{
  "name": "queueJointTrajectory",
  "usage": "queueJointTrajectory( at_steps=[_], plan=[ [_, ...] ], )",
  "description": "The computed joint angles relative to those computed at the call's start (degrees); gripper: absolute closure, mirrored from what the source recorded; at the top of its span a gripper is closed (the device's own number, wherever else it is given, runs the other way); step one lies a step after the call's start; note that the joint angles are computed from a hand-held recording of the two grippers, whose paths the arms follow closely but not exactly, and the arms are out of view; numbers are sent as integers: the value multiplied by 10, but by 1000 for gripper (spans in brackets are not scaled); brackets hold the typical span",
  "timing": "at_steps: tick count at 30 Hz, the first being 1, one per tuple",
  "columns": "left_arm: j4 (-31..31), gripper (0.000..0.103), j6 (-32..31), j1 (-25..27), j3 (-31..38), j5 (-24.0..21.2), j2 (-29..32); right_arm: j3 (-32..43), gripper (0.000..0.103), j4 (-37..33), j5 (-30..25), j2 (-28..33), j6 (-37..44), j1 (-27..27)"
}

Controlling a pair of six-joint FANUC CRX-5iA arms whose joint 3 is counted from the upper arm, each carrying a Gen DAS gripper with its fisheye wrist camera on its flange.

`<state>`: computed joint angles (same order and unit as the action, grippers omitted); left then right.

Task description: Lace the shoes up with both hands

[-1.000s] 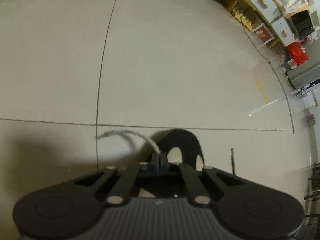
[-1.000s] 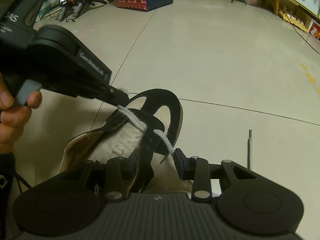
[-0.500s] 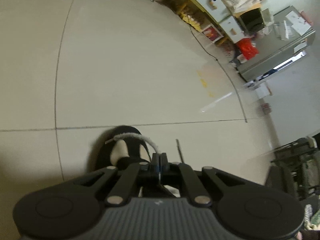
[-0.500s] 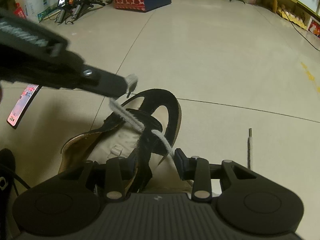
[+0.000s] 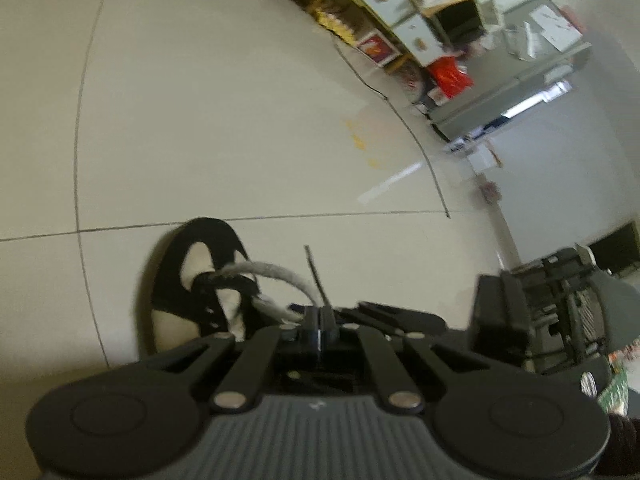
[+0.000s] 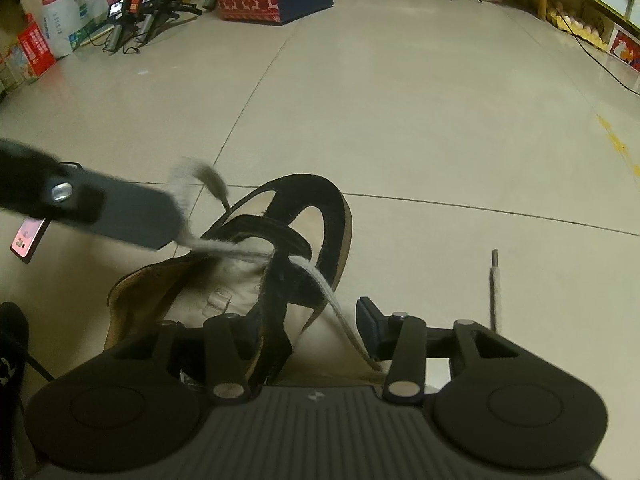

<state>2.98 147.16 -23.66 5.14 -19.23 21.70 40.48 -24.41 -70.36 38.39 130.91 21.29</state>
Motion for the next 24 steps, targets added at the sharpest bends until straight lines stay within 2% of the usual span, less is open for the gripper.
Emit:
queueJointTrajectory(
  at_steps=[4, 5, 7, 11, 13, 15, 17, 19, 21, 24],
  plan=[
    [89, 103, -101, -3, -46, 45, -16, -4, 56, -13, 3, -4, 19, -3],
    [87, 103, -103, -4, -47, 45, -18, -5, 57, -21, 2, -7, 28, -6],
    [24, 103, -50, -5, -18, -4, -15, -14, 57, -45, 1, -18, 60, -12],
    [-55, 99, 39, -6, 13, -75, -13, -36, 58, -90, 6, -42, 136, -25],
    [-122, 86, 87, -14, 32, -115, -15, -43, 58, -94, 13, -47, 161, -24],
    [-229, 58, 136, -38, 74, -192, -7, -43, 60, -87, 22, -45, 175, -18],
    [-274, 50, 140, -48, 86, -234, 1, -33, 68, -81, 20, -37, 182, -14],
    [-285, 50, 117, -47, 86, -250, 13, -20, 70, -78, 13, -28, 188, -10],
    [-321, 50, 118, -54, 86, -256, 23, -20, 70, -76, 17, -27, 212, -6],
    [-381, 50, 114, -67, 71, -226, 28, -35, 70, -51, 38, -31, 265, 8]
  ],
)
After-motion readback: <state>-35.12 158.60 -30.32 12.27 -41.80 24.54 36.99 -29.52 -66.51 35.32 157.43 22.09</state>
